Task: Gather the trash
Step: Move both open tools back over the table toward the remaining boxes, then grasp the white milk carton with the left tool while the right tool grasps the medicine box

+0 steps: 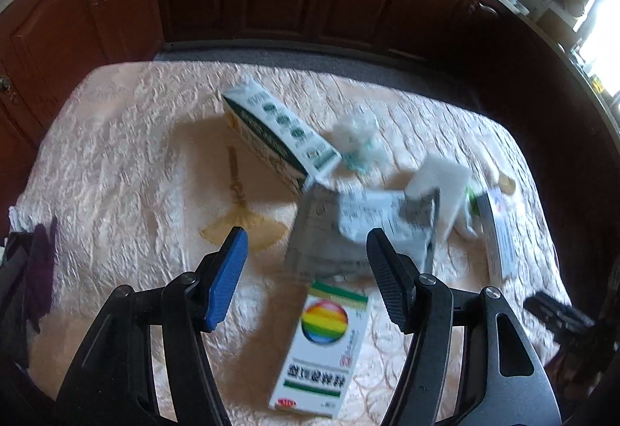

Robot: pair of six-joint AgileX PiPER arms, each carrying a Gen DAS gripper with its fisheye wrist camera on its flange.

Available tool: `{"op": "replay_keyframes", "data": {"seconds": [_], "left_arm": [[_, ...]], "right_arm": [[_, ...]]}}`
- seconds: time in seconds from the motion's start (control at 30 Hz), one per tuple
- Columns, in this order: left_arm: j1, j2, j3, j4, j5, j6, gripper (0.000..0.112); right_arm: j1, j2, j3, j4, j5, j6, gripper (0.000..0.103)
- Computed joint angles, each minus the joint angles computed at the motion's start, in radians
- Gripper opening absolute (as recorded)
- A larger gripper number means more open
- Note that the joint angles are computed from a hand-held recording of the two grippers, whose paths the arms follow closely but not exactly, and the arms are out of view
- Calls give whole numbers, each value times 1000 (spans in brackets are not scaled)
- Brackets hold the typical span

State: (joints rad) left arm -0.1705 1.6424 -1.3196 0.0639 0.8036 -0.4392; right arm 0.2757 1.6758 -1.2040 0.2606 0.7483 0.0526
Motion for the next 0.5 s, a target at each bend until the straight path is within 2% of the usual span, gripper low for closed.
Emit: {"op": "replay_keyframes", "data": {"seconds": [0.23, 0.5], "left_arm": [[55, 116, -152, -5, 18, -70, 69], [88, 305, -380, -11, 105, -120, 70]], "right_arm": [[3, 21, -23, 6, 5, 0, 73], [21, 88, -104, -35, 9, 6, 73]]}}
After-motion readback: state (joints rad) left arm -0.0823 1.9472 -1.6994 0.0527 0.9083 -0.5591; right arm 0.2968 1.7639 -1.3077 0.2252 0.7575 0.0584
